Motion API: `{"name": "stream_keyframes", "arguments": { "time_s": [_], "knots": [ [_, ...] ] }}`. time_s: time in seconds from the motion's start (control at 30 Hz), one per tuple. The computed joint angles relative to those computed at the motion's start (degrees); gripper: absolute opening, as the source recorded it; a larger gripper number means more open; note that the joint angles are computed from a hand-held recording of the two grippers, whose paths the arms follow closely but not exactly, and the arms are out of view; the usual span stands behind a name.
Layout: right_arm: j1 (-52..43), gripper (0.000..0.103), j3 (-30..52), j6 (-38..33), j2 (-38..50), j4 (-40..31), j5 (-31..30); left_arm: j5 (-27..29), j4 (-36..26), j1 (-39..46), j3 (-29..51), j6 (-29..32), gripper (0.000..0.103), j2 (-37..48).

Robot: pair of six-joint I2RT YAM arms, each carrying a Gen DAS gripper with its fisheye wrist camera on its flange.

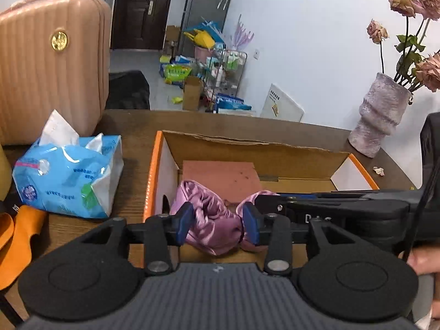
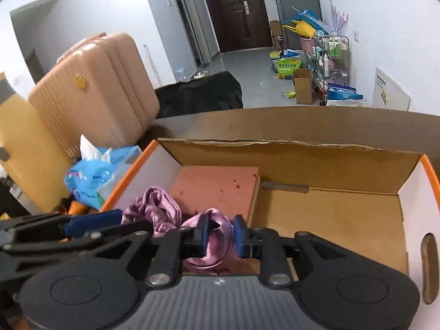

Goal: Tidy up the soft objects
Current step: 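Lower the scrunchie into the cardboard box and open the right gripper, then move the right gripper back to the light blue plush toy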

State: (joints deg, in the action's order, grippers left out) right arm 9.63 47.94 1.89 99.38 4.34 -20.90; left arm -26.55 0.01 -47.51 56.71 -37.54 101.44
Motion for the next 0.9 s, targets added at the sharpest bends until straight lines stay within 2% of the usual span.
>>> {"name": "stream_keyframes", "arguments": {
  "time_s": [0.03,0.17,0.3,0.37,0.43,0.5,0.63,0.8,0.87,0.9],
  "knots": [
    [-0.07,0.031,-0.21,-0.21,-0.54,-0.09,-0.20,-0.54,-0.20,-0.36,0.08,0.47,0.041,-0.16],
    [-1.05,0.033,-2.74,-1.64,-7.44,-2.13,1.79,-1.36,-1.11,-0.79,-0.98,1.68,0.042,-3.85],
    [-5.66,0.035,-4.50,-4.21,-18.80,-9.30,0.28,-6.97,-6.58,-3.85,-1.05,3.03,0.044,-11.09],
    [-9.38,0.043,-5.65,-6.56,-25.83,-13.31,-0.98,-11.01,-10.60,-6.28,-1.18,2.83,0.050,-15.76],
    [-14.56,0.064,-7.23,-9.62,-33.73,-17.19,-2.86,-15.93,-14.38,-9.40,-2.07,2.51,0.057,-20.76],
    [-20.53,0.068,-7.86,-13.36,-39.71,-20.95,-5.53,-20.87,-18.98,-12.92,-2.51,1.25,0.062,-24.87],
    [-32.25,0.071,-7.39,-18.19,-46.98,-29.92,-12.95,-29.16,-30.05,-19.68,0.04,-6.05,0.075,-28.05],
    [-41.71,0.078,-8.56,-23.50,-55.85,-38.07,-21.40,-37.73,-40.36,-27.59,4.67,-14.58,0.083,-26.34],
    [-46.84,0.081,-9.23,-26.61,-59.84,-42.08,-26.41,-41.96,-47.32,-32.17,6.25,-21.67,0.085,-25.10],
    [-50.43,0.083,-10.14,-28.64,-62.79,-44.64,-29.44,-43.99,-52.02,-34.51,7.33,-27.29,0.085,-23.58]
  ]
}}
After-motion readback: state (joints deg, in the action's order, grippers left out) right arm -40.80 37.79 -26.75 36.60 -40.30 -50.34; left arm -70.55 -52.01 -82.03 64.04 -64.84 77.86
